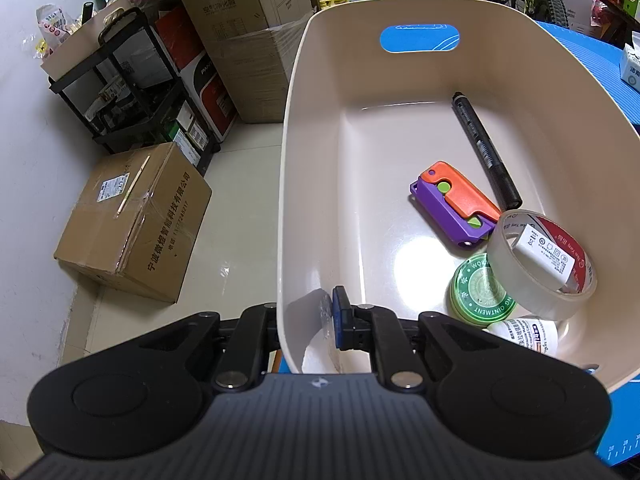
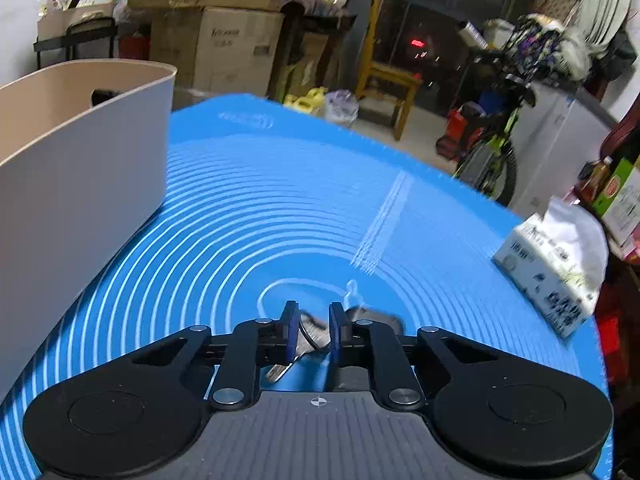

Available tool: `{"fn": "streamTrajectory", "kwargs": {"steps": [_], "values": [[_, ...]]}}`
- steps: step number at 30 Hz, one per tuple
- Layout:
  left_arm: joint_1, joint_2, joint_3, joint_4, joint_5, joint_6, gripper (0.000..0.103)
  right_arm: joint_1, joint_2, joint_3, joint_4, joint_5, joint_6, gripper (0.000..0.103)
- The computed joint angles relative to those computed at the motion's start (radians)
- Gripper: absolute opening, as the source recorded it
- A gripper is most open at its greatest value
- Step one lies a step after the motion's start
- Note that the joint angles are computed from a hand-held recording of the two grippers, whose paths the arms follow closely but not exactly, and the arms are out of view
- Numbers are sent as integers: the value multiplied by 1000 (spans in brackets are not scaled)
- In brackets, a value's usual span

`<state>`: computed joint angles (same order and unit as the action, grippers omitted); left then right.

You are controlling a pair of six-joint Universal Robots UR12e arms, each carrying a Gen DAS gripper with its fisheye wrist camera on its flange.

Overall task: Organize rigid objects
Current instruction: 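Grasp the keys with the right gripper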

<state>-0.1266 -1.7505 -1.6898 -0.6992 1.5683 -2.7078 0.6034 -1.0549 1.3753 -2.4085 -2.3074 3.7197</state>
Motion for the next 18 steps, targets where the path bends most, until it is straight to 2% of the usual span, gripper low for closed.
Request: {"fn": "streamTrajectory", "kwargs": {"steps": [5,7,9,11,14,16,18], "values": [[-1,-1,3,1,4,5,16,-10,1,5,-30,21,-4,35],[0,-1,5,0,3,7,16,-12,8,-5,-4,28,-10,31],[-1,-1,5,-1,4,8,16,-12,16,-12,21,7,-21,31],[-1,-2,6,-2,4,10,16,-18,12,-3,18,19,-3,30],[-1,-4,9,-5,5,13,16,-23,6,4,12,24,23,26],[-1,-4,9,-4,5,12,16,-27,3,10,-1,47,25,13],[-1,-4,8,-3,5,11,16,-28,2,9,2,63,34,13]]}}
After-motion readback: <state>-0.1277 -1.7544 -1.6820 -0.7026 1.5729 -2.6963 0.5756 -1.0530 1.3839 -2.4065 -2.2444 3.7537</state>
